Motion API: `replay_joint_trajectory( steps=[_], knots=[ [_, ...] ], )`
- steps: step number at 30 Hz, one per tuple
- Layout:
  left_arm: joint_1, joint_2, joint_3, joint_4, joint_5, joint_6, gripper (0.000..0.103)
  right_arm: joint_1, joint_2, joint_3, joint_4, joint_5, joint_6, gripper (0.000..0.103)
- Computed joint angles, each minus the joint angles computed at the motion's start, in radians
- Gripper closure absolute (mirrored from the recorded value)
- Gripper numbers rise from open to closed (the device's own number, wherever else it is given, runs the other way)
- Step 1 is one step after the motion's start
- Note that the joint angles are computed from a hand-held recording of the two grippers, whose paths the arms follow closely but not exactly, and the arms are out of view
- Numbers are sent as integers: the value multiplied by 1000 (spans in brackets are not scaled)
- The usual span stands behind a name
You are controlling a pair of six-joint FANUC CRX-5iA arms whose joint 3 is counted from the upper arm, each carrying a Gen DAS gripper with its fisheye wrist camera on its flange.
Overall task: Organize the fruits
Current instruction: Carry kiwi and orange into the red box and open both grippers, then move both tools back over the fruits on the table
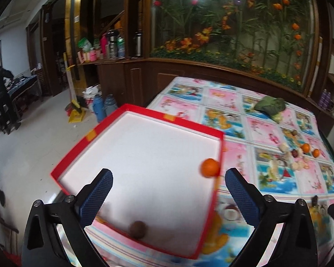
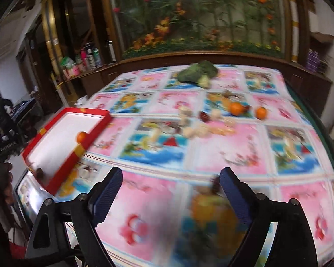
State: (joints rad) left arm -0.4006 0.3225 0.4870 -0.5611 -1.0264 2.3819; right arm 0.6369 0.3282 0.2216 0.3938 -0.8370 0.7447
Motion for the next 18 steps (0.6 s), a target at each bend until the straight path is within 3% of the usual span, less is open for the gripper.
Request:
replay_joint_trajectory(
  steps=[6, 9, 18],
  knots=[
    [-17, 29, -3, 87, 67, -110, 1, -15, -73, -114, 13, -26, -67, 1],
    [-20, 48, 8, 121, 65, -165, 1, -22, -95, -144, 4, -8, -79, 1],
    [-28, 61, 26, 142, 53, -190, 1, -21, -77, -129, 7, -1, -96, 1]
  ],
)
